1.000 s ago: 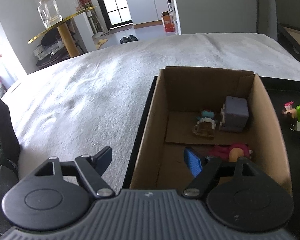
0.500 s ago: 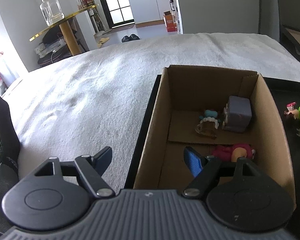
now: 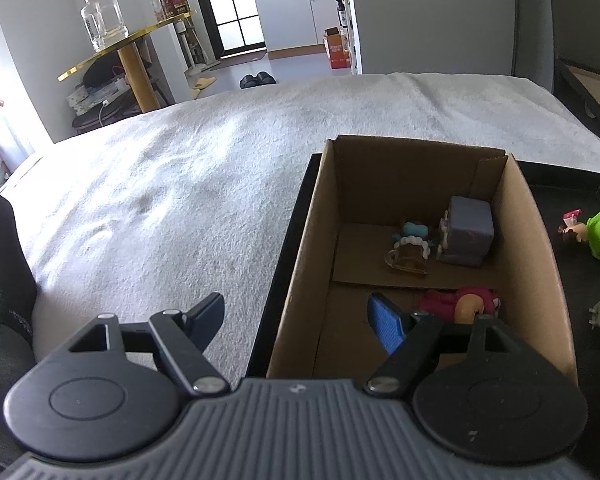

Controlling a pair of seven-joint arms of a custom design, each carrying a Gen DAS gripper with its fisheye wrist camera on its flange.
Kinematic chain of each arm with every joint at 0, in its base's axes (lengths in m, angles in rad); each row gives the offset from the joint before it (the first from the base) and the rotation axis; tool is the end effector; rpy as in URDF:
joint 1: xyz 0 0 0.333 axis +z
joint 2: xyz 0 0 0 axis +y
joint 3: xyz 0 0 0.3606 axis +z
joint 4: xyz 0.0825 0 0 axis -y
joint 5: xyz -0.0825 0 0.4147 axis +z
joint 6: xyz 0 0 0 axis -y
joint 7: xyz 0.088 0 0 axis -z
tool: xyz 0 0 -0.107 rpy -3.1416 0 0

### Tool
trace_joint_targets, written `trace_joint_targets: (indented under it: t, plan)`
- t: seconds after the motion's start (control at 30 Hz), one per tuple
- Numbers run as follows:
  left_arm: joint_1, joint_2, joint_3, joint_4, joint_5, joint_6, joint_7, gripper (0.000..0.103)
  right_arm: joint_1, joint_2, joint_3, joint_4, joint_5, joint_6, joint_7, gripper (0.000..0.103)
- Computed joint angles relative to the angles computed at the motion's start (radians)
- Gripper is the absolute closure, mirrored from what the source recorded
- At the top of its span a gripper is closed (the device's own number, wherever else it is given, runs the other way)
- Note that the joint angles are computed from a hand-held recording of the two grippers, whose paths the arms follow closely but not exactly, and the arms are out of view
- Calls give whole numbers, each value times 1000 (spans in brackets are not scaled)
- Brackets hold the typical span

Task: Organize rigid objects
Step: 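Move the right gripper to the white plug charger and grasp it, then lift the white plug charger with the right gripper over the box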

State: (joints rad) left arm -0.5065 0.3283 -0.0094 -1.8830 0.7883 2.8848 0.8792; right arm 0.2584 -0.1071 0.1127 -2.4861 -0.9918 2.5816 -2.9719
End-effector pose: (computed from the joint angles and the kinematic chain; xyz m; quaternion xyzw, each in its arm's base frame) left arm 0.5902 -0.3813 0.4237 -0.4642 0.8035 -0.2619 0.2652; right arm 0.4527 0.1921 0.3643 -0.4618 0.8312 -0.2635 0.1626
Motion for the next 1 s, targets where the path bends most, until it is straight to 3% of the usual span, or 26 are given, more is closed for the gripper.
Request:
trace_joint_targets:
  t: [0.17, 0.4, 0.43, 0.5, 0.67, 1.0]
  plan:
    - [1, -2, 0, -3, -2, 4, 2, 26, 14, -3, 2, 6, 88, -23, -67, 48]
    - [3, -2, 0, -5, -10, 7, 8, 26, 19, -18, 11, 1, 134, -70, -60, 47]
    - [2, -3, 1, -5, -9, 7, 7, 26, 20, -18, 11, 1, 140, -71, -63, 45]
    - [1, -3, 2, -5, -10, 7, 7, 26, 21, -16, 10, 3, 154, -76, -71, 31]
    - [2, 0, 0, -2, -18, 0, 3, 26, 9, -7, 8, 4, 108, -46, -25, 20]
    - [8, 10, -10, 3, -57, -17, 48, 26, 20, 45, -2, 52, 73, -72, 4, 22]
